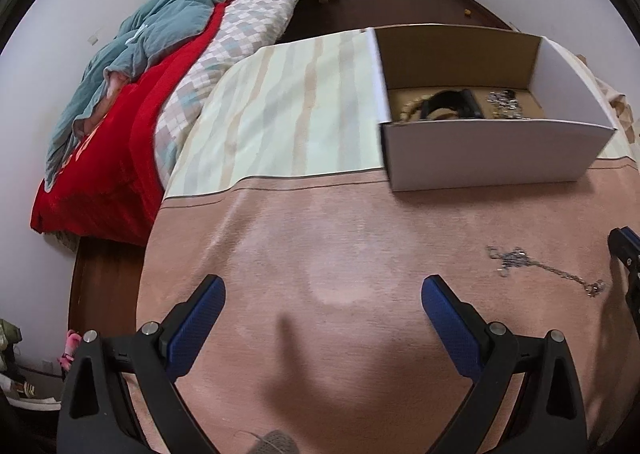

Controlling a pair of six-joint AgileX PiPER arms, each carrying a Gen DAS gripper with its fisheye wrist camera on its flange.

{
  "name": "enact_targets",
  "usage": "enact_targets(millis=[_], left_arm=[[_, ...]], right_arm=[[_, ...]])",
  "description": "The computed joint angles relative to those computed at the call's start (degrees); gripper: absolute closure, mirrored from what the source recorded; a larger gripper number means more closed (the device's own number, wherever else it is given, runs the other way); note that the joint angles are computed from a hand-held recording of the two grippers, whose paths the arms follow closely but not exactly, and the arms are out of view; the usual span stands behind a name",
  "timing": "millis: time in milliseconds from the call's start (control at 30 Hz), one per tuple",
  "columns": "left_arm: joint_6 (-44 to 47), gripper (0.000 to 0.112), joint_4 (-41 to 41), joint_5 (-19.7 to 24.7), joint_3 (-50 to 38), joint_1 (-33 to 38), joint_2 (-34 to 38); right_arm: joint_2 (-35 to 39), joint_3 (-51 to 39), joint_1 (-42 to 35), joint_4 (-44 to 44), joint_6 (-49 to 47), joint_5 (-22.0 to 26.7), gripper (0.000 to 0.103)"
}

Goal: Organize jewelry
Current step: 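Grasp the small black ring with the right tool, then grasp the silver chain necklace with the left tool while the right tool holds the ring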

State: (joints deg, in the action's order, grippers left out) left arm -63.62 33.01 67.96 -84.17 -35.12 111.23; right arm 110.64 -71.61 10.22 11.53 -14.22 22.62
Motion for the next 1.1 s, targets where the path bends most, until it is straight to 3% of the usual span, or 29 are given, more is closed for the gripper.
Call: enact_targets(millis=[167, 333, 433, 633, 800, 867, 967, 1100], left_arm=[[1.26, 0.012, -1.92, -1.51, -3.07, -2.45, 0.63], [5.74, 0.013, -8.50, -8.53, -7.90, -4.88, 3.41], [8.05, 0.013, -11.75, -9.90, -12.47, -6.10, 7.09], [11.55, 0.036, -14.12, -6.84, -22.72, -8.03, 14.66], [13.07, 0.063, -14.12, -6.02, -26.94, -8.16, 17.49], [13.94, 0.083, -14.17, -6.38, -27.66, -8.06, 17.85], [15.26, 0.103, -14.53, -6.15, -28.78, -7.81, 18.45], [14.95, 0.103, -13.98, -7.58, -27.04, -7.68, 17.36]], right_arm=[[-3.00, 1.45, -5.11, 11.37, -8.08, 2.95, 0.090], [-6.40, 3.10, -9.61, 15.73, -11.52, 4.49, 0.090], [-7.98, 3.88, -12.12, 17.87, -13.28, 4.89, 0.090], [-8.87, 4.42, -16.01, 20.95, -15.01, 4.73, 0.090], [-8.77, 4.49, -17.31, 22.97, -16.31, 4.24, 0.090], [-8.63, 4.24, -17.50, 23.46, -16.56, 4.28, 0.090], [-8.67, 4.29, -17.71, 23.96, -16.85, 4.13, 0.090], [-9.01, 4.60, -18.02, 24.96, -17.40, 4.01, 0.090]])
